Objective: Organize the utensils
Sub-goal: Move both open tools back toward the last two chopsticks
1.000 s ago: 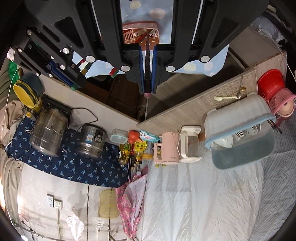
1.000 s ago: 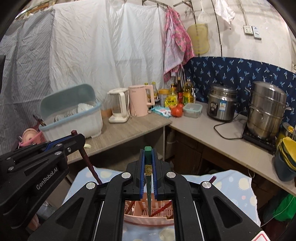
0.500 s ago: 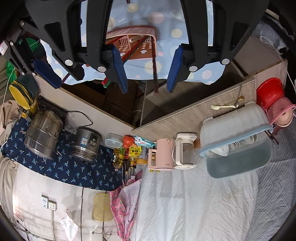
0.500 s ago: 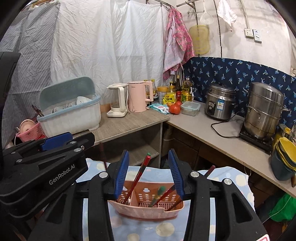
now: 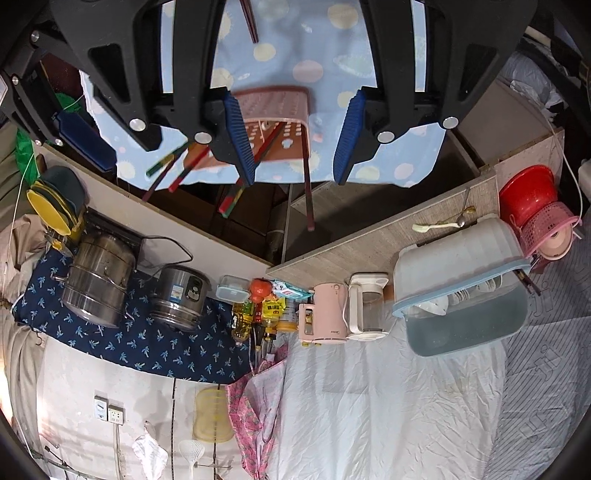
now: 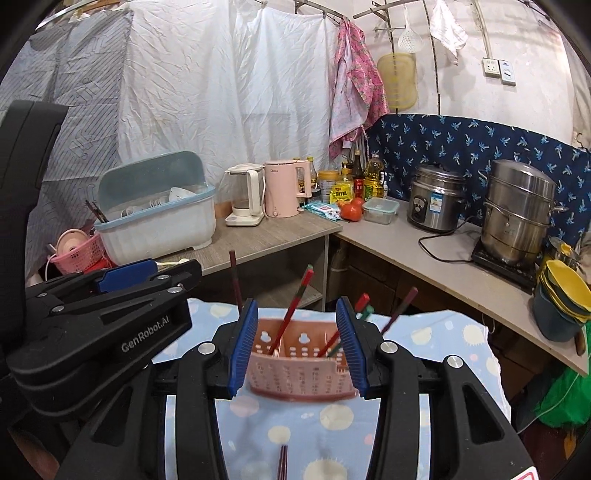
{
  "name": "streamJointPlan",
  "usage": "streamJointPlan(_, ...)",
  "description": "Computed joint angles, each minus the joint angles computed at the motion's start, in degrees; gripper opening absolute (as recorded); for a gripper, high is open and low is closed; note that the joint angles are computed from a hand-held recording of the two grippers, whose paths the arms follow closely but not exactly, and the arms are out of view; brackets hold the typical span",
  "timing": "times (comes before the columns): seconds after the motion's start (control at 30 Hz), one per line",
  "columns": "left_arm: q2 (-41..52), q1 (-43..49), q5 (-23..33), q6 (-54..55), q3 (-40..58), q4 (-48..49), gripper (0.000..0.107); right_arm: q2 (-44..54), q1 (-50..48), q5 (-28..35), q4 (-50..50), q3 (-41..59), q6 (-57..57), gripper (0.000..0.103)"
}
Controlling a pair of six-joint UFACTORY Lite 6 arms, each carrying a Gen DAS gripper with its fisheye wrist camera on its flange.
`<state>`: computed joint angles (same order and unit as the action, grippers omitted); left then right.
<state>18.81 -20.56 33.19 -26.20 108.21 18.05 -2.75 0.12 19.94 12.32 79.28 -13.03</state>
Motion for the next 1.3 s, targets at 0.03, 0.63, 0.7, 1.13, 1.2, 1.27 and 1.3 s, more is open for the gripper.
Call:
streamJointPlan(0.03, -2.13, -0.09, -0.81, -0.71, -3.37, 0.38, 0.042, -2.25, -0.40, -0.04, 0.82, -2.83, -0.76, 0.043)
streamJointPlan(0.63, -36.31, -5.79, -11.87, -26.37, -65.87, 15.26, 0.042, -42.48, -10.51, 5.46, 5.35, -59.23, -11.13, 0.043)
streamJointPlan(0.7, -38.73, -5.51, -12.97, -25.67, -70.68, 13.00, 0.042, -46.61, -10.46, 6.74, 4.31, -64.19, -10.50, 0.043)
streamJointPlan(1.13, -46.54, -8.04, -13.45, -33.01, -85.89, 15.42, 0.042, -51.41, -2.85, 5.43, -0.95, -74.18, -1.23, 0.031)
streamJointPlan(1.2, -46.67, -8.68, -13.41, -34.11, -86.39, 16.27, 0.042, -50.24, -0.85, 4.35, -2.59, -74.13, 1.40, 0.028)
streamJointPlan(1.27, -46.52, -9.37, -13.26, -34.89, -86.32, 16.86, 0.042, -48.46, 0.86, 2.95, -3.89, -73.98, 3.55, 0.023)
streamJointPlan(1.3, -46.36, -9.49, -13.24, -35.05, -86.24, 17.05, 0.042, -47.39, 1.65, 2.05, -4.78, -73.91, 4.89, 0.022)
